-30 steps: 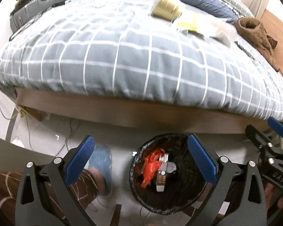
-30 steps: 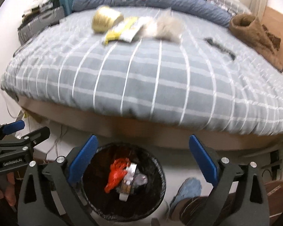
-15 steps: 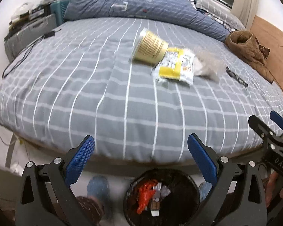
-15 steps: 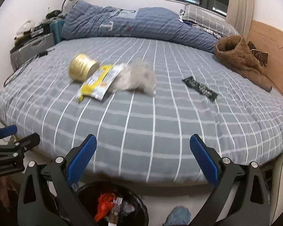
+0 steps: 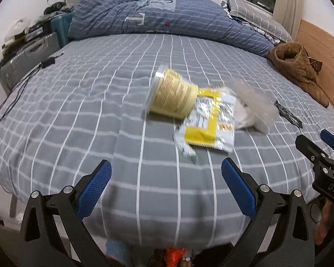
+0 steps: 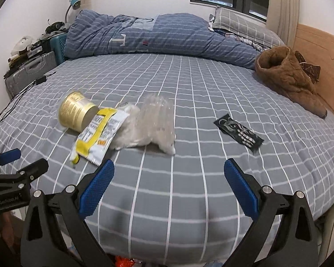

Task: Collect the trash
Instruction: 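Raise both tools from the bin back toward the trash on the bed, then grasp the yellow plastic cup with left tool while right tool grasps bubble wrap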

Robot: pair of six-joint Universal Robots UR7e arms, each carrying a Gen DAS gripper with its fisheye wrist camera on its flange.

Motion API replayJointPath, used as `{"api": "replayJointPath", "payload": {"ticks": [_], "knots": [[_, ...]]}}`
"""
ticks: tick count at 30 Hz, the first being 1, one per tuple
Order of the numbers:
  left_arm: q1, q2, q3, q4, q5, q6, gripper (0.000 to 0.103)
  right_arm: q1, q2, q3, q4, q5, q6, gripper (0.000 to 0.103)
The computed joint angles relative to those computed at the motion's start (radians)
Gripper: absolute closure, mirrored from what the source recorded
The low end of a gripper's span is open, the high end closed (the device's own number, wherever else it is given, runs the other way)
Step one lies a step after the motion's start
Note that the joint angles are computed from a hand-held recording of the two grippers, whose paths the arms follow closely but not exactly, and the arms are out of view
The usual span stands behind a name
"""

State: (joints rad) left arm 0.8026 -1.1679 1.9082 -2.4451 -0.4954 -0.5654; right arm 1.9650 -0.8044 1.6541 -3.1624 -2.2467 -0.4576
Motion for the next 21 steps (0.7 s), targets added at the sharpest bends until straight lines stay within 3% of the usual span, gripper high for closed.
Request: {"api": "replayJointPath", "payload": {"ticks": [11, 21], "knots": [[0.088, 0.111, -0.158, -0.104, -0.036, 0.185, 0.006, -0.030, 0.099, -0.179, 0.109, 0.026, 0.019, 0.009], [0.133, 0.180, -0.262, -0.099, -0.059, 0.237, 0.006, -0.041, 0.183, -0.352, 0.278, 0.049, 0.074, 0.018]]}}
